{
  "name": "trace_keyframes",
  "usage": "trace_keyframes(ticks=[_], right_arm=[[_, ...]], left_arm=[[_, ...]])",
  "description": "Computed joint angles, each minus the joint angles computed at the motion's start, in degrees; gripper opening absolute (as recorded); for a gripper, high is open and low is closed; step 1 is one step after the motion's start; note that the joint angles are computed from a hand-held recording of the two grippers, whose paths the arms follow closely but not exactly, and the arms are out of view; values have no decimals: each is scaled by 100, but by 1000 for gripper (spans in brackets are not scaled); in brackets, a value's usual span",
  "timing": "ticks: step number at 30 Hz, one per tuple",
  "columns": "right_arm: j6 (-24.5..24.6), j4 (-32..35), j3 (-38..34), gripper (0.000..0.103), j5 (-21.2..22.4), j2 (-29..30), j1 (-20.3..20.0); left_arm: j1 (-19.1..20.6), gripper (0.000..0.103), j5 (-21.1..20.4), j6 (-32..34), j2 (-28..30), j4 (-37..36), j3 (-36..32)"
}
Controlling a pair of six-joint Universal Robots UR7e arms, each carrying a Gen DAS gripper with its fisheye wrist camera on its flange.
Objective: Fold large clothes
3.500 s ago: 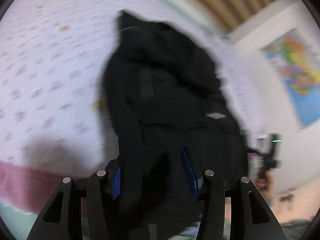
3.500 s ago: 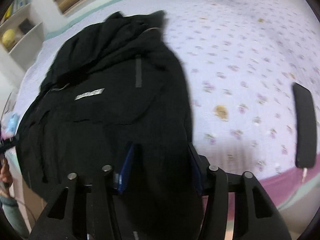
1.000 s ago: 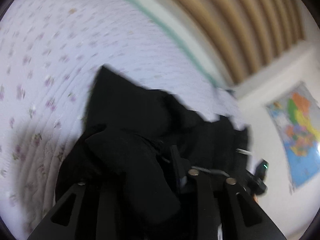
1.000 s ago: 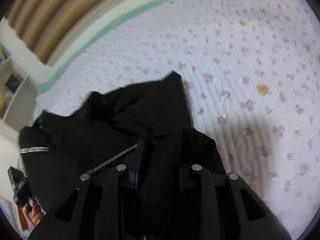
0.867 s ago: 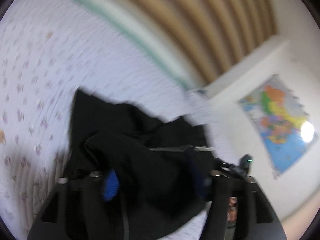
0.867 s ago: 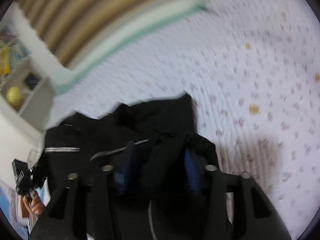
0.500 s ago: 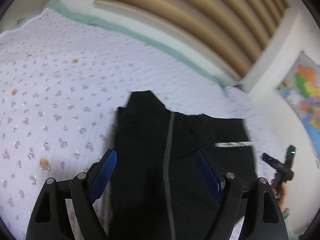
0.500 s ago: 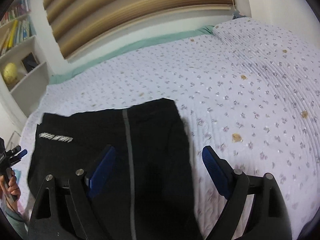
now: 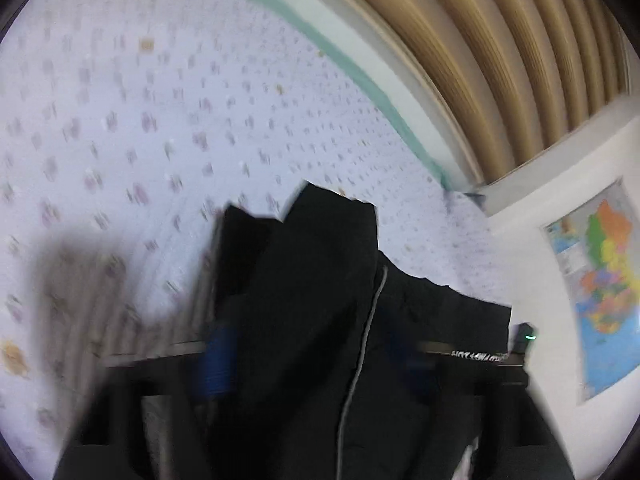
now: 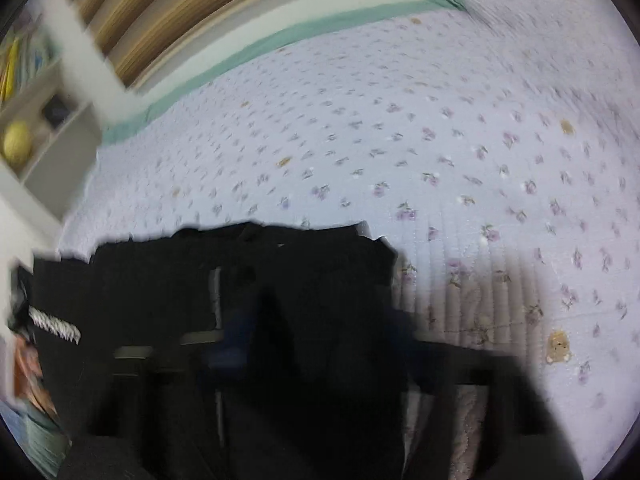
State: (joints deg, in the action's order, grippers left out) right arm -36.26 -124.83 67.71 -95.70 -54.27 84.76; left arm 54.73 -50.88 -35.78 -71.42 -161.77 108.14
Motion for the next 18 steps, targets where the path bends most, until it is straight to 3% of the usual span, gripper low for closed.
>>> trace_keyframes(ticks=[2,4,7,9,13,16,18], right_arm=[[-406,-901,611,21,-287,-281,126],[-642,-1763,1017,18,-495,-514,278],[-572,-2439,998,17,-698,-564,512],[-428,-2698,845,16,-850,-468,660],[-233,-2965,424,16,-1564,63,909],[-114,-2784,68,16,-2303,681,892],[122,-2123,-199,17,-2562,1016,750]], left_arm=[[-280,8,562,105,-19,37,57],[-543,8,962,336,-37,-216,101],[-819,8,1468,647,50,-587,-68],[-809,8,1597,711,151,-707,-272],[-527,8,1915,101,492,293,-827],[-127,9,1804,-802,666,1491,-1036],[262,15,1160,-1119,766,1538,-968]])
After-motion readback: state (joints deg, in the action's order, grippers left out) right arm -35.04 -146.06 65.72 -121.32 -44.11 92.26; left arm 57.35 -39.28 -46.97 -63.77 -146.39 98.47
